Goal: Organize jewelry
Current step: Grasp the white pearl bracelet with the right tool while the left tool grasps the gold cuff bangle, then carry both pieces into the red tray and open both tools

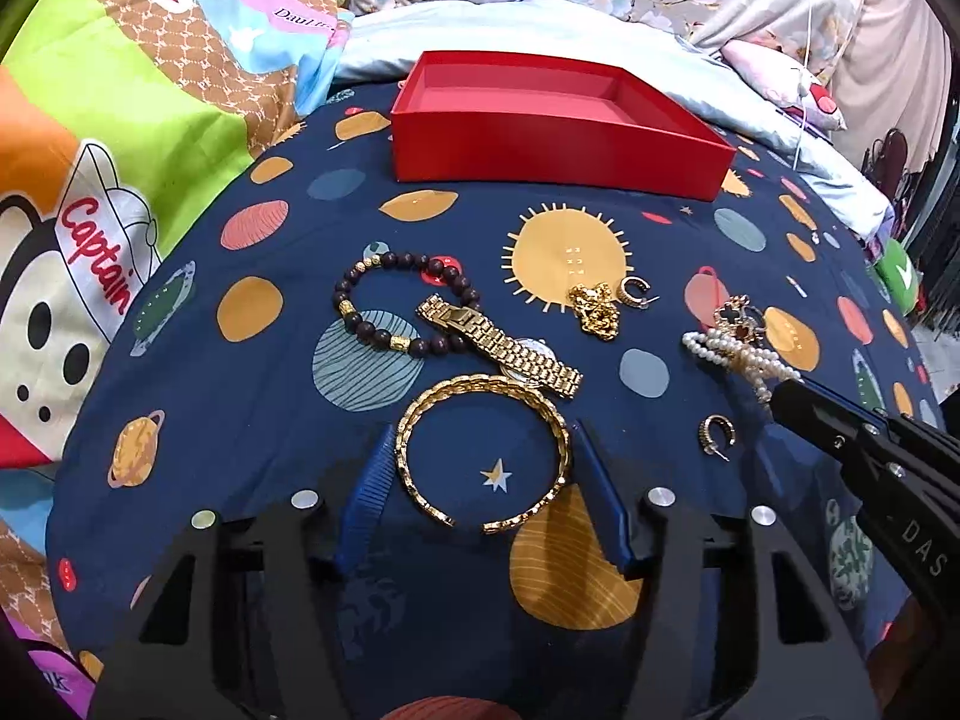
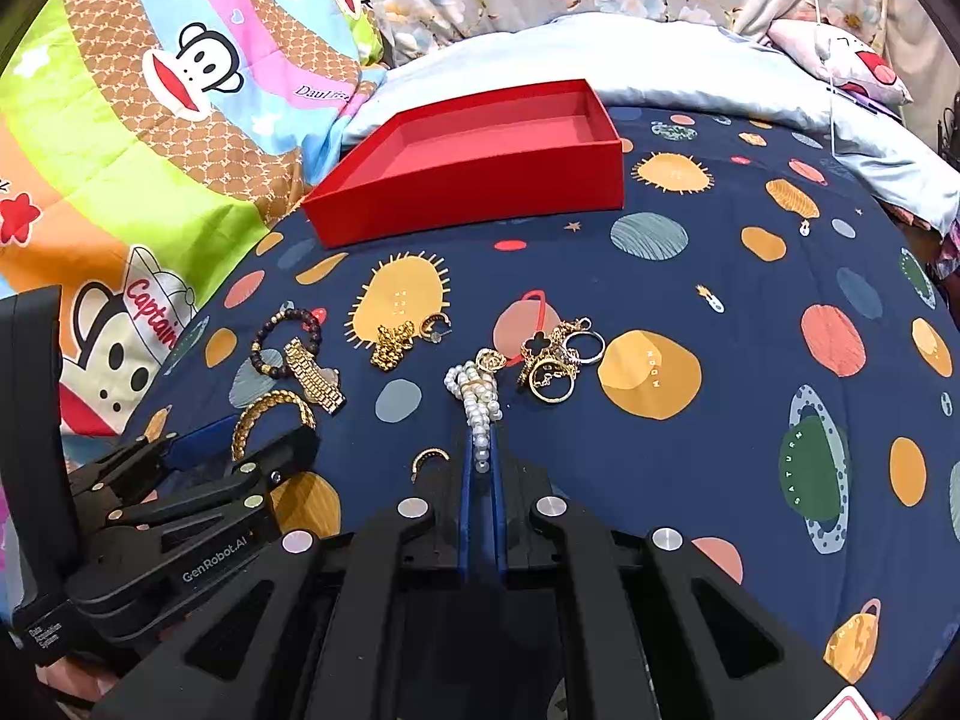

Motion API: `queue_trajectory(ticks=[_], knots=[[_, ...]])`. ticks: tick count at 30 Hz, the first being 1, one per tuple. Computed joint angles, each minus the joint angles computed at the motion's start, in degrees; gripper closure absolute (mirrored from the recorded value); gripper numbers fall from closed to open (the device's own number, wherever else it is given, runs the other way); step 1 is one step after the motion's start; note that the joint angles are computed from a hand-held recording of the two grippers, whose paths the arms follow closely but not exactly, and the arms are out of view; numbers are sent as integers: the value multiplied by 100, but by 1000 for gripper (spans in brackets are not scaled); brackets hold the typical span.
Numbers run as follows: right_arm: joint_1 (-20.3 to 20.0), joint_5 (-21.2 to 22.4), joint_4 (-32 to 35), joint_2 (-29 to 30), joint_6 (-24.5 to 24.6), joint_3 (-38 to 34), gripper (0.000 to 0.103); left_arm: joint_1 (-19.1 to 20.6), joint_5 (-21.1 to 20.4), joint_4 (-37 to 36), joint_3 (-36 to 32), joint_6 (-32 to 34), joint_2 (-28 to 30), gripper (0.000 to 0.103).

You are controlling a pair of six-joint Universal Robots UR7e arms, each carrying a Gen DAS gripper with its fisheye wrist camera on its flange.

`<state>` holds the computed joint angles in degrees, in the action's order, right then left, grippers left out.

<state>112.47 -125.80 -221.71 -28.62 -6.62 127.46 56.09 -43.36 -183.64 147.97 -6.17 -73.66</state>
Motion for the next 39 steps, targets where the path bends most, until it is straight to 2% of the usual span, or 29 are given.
queue_trajectory(ticks=[5,14,21,27,30,39], knots=[[153,-38,-98,-89,-48,44,99,-81,-84,220,62,-128,-268,46],[601,-255,-501,-419,-251,95,99,-549,-148,752,44,-141,-1104,46],[868,-463,-505,-700,-579,-81,99,-780,-39,925,-226,137,-1227,46],[813,-420,-236,-925,-808,-376,99,-685,-25,765,-710,561,-996,46],[660,-313,0,-957,-926,-638,99,-571,54,528,-1000,806,-734,46],[136,217,909,-849,-1094,-1656,99,-45,-206,327,-2253,1463,217,46]])
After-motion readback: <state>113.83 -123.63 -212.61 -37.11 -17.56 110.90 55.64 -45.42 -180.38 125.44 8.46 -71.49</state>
